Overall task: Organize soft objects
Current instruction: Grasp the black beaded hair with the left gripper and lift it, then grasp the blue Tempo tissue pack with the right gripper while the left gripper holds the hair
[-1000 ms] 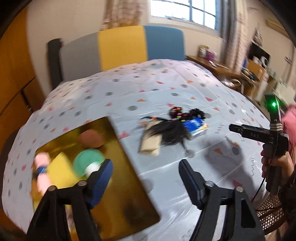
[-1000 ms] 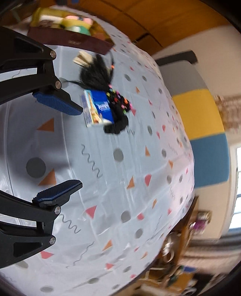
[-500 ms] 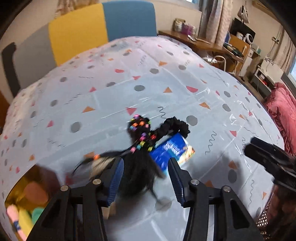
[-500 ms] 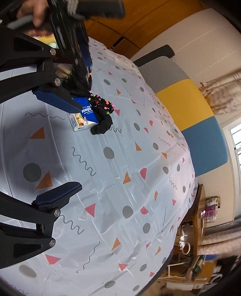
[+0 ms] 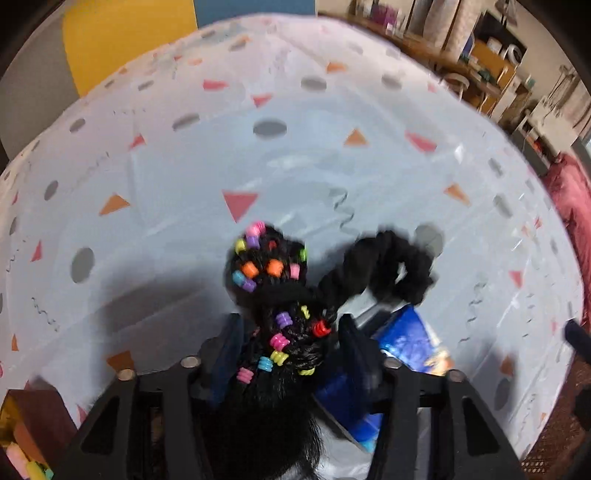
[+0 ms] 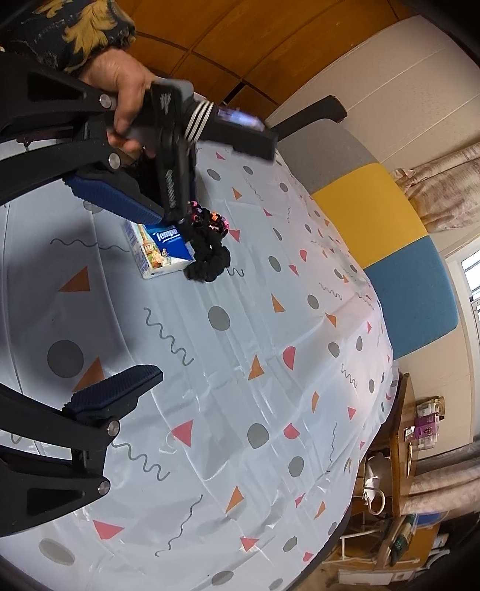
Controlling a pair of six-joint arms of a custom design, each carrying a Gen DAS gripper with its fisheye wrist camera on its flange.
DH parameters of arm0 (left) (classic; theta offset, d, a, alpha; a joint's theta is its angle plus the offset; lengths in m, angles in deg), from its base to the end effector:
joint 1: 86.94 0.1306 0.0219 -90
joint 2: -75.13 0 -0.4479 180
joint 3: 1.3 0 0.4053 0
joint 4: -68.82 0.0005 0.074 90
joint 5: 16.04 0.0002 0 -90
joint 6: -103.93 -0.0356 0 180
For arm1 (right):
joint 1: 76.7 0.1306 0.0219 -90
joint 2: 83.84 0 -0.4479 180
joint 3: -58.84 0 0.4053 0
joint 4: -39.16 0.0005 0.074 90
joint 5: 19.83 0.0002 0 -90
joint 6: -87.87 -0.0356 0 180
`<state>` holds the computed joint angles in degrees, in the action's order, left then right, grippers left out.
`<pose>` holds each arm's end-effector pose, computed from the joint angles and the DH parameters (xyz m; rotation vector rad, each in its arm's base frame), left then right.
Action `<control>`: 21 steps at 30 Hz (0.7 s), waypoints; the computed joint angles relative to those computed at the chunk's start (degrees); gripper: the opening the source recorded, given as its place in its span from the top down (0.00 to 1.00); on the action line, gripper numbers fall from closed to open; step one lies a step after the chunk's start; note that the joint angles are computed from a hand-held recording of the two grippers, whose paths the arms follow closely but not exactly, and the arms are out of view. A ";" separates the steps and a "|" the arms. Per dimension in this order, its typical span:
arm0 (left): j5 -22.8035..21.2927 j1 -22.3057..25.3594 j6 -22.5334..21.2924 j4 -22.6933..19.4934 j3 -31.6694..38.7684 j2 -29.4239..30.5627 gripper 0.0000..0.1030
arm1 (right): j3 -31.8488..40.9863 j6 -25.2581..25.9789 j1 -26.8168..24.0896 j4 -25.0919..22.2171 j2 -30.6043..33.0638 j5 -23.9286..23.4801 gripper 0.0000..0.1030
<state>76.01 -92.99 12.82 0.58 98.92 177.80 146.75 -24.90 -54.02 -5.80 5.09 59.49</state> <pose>0.5578 -0.0609 0.4468 0.1837 2.7996 -0.0707 0.4538 0.1962 0.4927 -0.0902 2.4373 0.5907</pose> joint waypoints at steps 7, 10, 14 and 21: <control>-0.91 -0.16 0.17 6.08 -4.96 -5.14 0.68 | 0.03 -0.06 0.03 -0.22 0.12 0.46 0.23; 0.16 0.17 1.69 7.10 -6.38 -8.14 0.68 | 0.32 0.22 0.20 -1.08 0.48 0.92 0.23; 1.49 0.32 3.25 8.11 -8.69 -13.05 0.68 | 0.57 0.53 0.37 -2.30 1.01 1.41 0.23; 4.41 -0.53 8.58 8.71 -12.47 -20.32 0.68 | 0.85 1.45 0.73 -4.21 1.94 2.54 0.23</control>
